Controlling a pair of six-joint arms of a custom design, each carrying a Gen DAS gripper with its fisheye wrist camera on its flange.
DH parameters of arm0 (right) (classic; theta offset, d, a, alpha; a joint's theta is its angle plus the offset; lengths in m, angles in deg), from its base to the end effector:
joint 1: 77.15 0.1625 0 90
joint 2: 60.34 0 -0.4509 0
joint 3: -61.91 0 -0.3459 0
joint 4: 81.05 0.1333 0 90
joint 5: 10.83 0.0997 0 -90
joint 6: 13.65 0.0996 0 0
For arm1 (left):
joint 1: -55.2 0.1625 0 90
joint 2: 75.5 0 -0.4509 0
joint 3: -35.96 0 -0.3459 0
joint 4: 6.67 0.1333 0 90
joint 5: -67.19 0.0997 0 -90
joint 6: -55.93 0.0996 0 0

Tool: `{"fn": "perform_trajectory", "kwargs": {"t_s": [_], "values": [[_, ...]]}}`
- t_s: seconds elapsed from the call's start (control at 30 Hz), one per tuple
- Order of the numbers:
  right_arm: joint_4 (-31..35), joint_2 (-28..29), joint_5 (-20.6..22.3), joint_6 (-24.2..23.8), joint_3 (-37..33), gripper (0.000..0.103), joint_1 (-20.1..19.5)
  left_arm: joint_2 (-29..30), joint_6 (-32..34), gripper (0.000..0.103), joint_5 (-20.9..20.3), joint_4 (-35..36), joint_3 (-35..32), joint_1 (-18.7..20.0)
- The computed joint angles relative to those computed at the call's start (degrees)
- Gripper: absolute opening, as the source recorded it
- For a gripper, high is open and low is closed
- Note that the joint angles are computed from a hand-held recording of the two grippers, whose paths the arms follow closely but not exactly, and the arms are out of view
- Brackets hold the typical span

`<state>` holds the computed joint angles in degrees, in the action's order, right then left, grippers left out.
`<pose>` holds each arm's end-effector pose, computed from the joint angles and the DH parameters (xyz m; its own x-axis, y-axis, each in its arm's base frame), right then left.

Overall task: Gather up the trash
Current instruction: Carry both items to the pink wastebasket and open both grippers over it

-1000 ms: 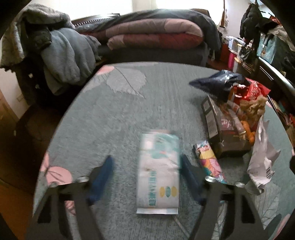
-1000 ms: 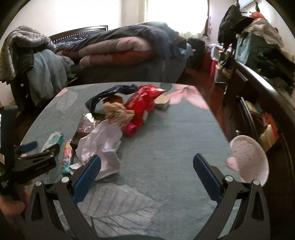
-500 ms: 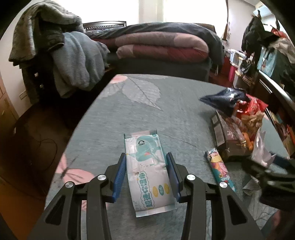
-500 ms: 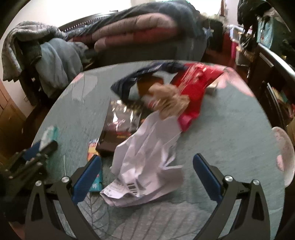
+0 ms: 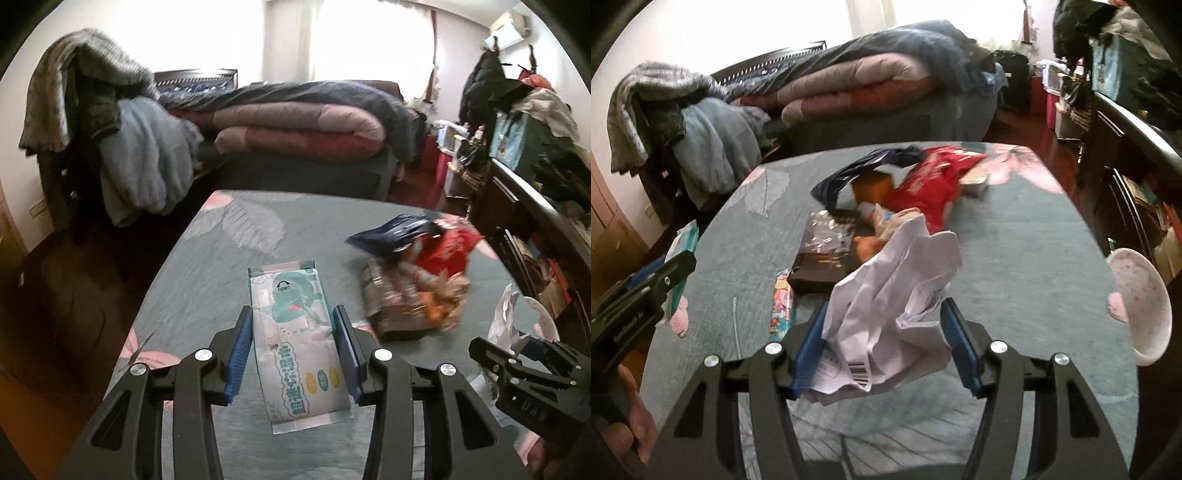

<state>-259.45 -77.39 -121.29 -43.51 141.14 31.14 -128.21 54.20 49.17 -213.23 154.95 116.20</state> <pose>0.3205 -0.6557 -0.0509 -0.6733 -0.5519 0.4919 -0.7112 0.6653 -0.2270 -0.0428 -0.5476 0.2615 -0.6342 -0.5064 -0.5842 0.2908 0.5439 -0.7872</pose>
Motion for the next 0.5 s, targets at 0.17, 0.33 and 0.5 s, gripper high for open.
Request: {"fn": "perform_trajectory", "kwargs": {"t_s": [0.17,0.33,0.5], "values": [[-6.28,-3.79,0.54,-0.47,4.42,0.062,-1.80,2.87,5.68,0.044,-1.27,-2.13,-3.59,-2.52],[-11.19,-6.90,0.22,-0.41,6.74,0.062,-4.16,6.50,9.42,0.044,-5.80,-0.76,-9.04,-3.69],[-13.88,-9.05,-0.40,-0.39,7.28,0.062,-6.82,9.90,10.93,0.044,-12.04,4.02,-14.79,-3.91]]}}
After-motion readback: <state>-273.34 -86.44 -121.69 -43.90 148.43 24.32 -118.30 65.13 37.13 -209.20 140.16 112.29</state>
